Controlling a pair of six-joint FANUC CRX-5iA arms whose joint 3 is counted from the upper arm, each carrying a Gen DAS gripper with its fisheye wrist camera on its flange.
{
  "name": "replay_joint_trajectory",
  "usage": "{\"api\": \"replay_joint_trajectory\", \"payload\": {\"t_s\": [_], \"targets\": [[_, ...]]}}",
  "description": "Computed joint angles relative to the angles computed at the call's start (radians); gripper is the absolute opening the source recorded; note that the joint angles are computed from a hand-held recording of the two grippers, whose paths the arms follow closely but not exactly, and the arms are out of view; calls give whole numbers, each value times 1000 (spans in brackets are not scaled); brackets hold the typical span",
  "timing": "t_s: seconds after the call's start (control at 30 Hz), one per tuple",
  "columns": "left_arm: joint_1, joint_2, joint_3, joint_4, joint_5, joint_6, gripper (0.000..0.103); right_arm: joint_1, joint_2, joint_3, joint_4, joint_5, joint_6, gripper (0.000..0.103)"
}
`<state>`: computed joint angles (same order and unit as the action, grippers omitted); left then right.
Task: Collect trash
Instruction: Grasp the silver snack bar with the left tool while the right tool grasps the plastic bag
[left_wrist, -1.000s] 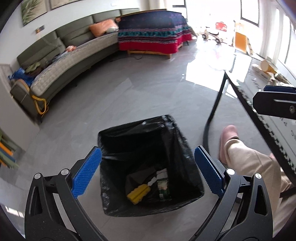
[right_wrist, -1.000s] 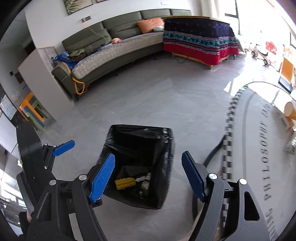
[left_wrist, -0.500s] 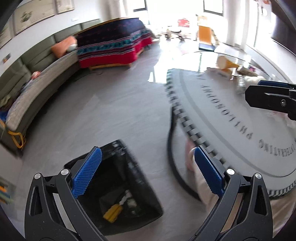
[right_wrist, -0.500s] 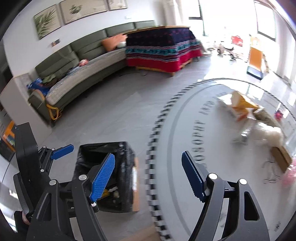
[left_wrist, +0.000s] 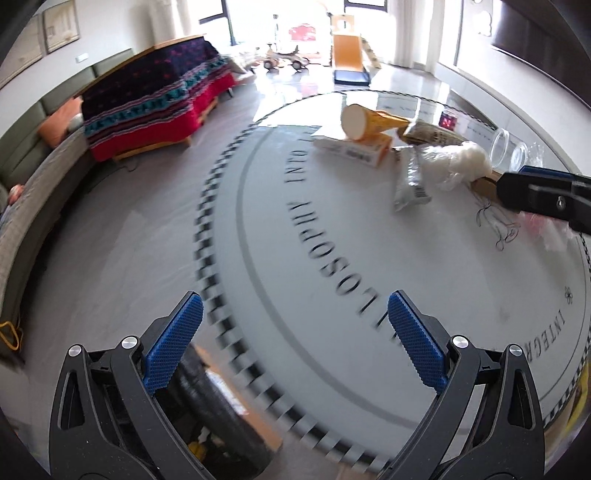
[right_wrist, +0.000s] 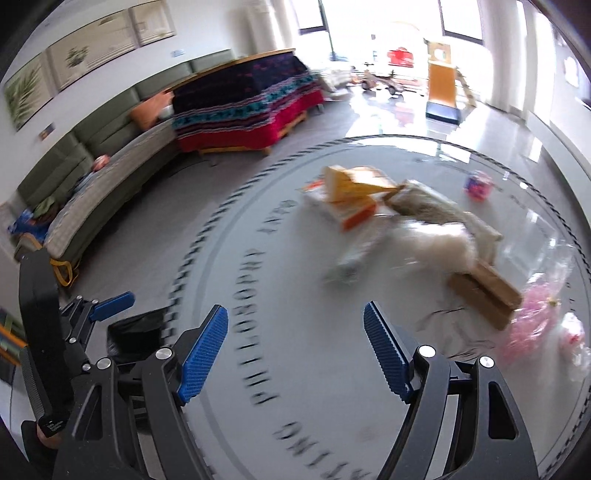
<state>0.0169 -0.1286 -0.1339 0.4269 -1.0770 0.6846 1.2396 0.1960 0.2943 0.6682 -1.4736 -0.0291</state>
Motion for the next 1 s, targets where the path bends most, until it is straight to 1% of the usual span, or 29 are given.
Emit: {"api": "replay_joint_trajectory", "payload": {"t_s": [0.13,0.27,0.37,0.53,0.6,0.67,0.7,0.77,0.83,0.9,0.93,1.0], "targets": [[-74,80,66,-9,-3,47,97,-44,-79,-102,-15,-16,-47,77],[-130,158,127,21,-22,61,97,-101,-122,-171,-39,-41,-63,77],[-187,217,183,13,-22,74,97,-162,-141,-207,-75,-32,-49,77],[-261,293,260,-17,-18,109,97,-226,-136,-232,-103,20,15,77],[-279,314,280,-32,-15,118,97,-240,-113,-212,-110,17,42,77],[-294,330,295,-49,-9,122,97,-252,-84,-187,-115,-5,73,76],[-298,335,298,-53,-6,123,97,-259,-71,-176,-118,-17,89,71],[-304,349,308,-54,-4,133,97,-276,-46,-148,-148,-44,125,64],[-309,365,325,-54,-15,151,97,-281,-51,-156,-165,-27,139,46],[-315,378,340,-59,-25,164,97,-268,-58,-163,-146,-28,133,38],[-319,384,347,-65,-28,170,97,-260,-71,-174,-137,-19,117,37],[-325,394,359,-73,-33,187,92,-244,-93,-197,-111,-8,76,37]]}}
